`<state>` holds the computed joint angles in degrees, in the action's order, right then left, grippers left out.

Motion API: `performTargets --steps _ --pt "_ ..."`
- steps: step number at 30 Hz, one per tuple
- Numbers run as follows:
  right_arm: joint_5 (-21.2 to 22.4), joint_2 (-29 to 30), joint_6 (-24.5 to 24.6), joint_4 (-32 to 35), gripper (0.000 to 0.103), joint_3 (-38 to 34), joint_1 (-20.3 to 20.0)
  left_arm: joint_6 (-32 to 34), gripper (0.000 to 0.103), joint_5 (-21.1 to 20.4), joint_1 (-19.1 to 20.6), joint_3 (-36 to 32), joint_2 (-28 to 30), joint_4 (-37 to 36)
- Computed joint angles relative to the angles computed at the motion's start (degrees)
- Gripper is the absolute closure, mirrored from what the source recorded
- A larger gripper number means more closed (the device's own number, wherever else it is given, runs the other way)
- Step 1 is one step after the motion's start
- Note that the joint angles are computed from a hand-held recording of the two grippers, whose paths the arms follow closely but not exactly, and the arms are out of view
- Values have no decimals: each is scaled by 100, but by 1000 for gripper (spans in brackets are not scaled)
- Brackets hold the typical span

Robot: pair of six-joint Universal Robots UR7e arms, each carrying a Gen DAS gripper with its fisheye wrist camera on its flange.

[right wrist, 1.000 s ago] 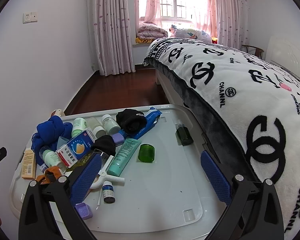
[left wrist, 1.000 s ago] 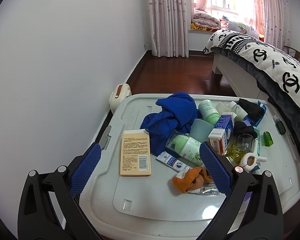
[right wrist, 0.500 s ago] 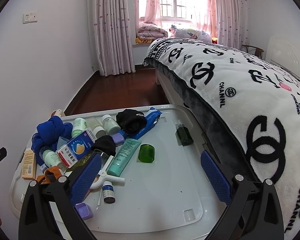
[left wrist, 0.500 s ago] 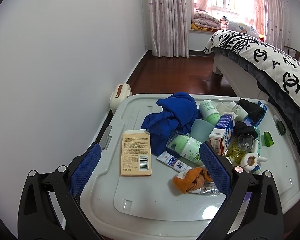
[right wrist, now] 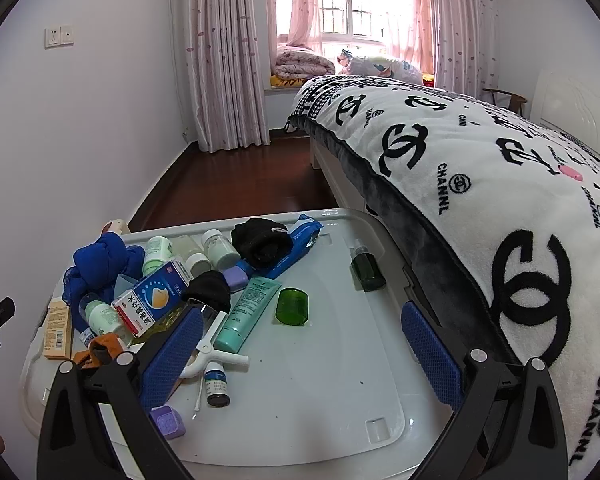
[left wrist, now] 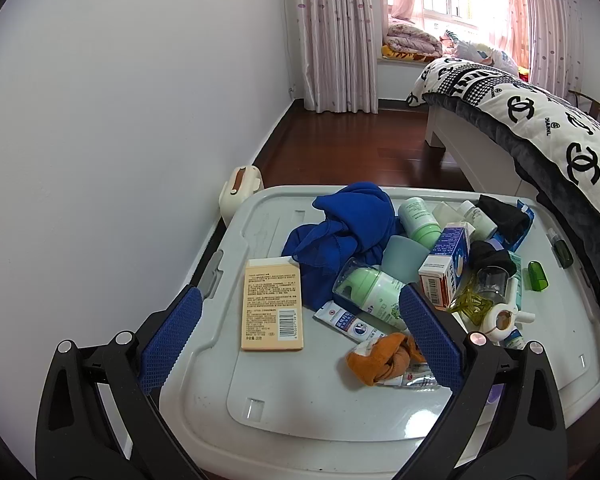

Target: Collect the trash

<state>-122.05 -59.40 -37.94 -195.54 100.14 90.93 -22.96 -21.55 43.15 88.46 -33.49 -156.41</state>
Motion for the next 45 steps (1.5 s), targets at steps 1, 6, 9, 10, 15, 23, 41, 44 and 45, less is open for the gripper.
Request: performTargets --steps 1,6,9,10,15,23,41,44,45 --pt "-18 7 5 5 5 -9 6 -6 7 -4 -2 0 0 -2" --pt "-30 19 1 5 5 -24 13 13 7 -15 7 -7 11 -16" --pt "-26 9 7 14 5 -14 12 23 7 -18 8 -5 13 -32" --pt "-26 9 7 14 5 -14 12 18 7 -6 7 -9 16 -21" --pt "-36 16 -2 1 5 -18 14 10 7 15 6 -21 30 1" --pt "-29 -2 8 3 5 1 8 9 7 -11 4 -27 44 -11" --pt "-26 -6 6 -14 5 12 12 -1 7 -6 8 -53 45 46" --pt "194 -68 2 148 5 99 -4 27 7 -6 13 -26 21 37" --pt "290 -67 -72 209 5 156 1 14 7 1 18 -4 -10 62"
